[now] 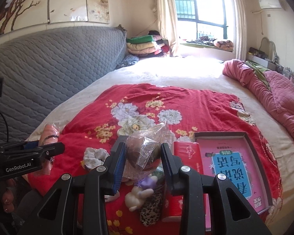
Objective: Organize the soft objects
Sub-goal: 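Carry the towel roll and clear bag with both tools over the pink book tray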
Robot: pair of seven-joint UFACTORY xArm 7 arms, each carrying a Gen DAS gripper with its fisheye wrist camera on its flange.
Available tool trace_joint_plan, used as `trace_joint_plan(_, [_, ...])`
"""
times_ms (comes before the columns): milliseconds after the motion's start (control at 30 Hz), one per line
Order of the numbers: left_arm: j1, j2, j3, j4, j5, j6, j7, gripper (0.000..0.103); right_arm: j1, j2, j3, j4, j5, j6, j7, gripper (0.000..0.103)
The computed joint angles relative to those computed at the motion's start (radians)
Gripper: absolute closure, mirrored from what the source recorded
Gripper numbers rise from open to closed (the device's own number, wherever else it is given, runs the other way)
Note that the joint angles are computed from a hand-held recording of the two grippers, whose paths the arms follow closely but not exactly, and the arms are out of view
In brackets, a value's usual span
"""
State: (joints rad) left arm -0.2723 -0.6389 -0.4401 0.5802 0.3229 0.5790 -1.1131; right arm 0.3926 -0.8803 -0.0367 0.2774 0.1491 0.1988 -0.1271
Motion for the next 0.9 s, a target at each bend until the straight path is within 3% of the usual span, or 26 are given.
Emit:
trace_joint_plan(233, [0.001,0.172,-0.067,0.173,0.071,-0.015,-0.005,0.059,-0.102,-0.135,-0.068,-0.019,-0.006,0.065,-0.033,0.066])
trace_joint_plan(500, [-0.05,0.441,-0.107,0.408,0.237,0.026,-0.053,0.058,-0.257,-0.184,-0.177,-0.015,0.008,0.091,-0.102,0.066])
trace_joint_plan(667, [-0.124,0.614,-0.079,0.538,0.274,0.026,-0.032,0.058,-0.341,-0.158,-0.219,-0.004,0.013,0.074,-0.158,0.066])
trace_joint_plan(900, [-0.224,0.836,-0.022,0.702,0.244,0.015,0.073,0.058,-0.347,-0.067,-0.298,0.015,0.068,0.066,-0.23,0.066])
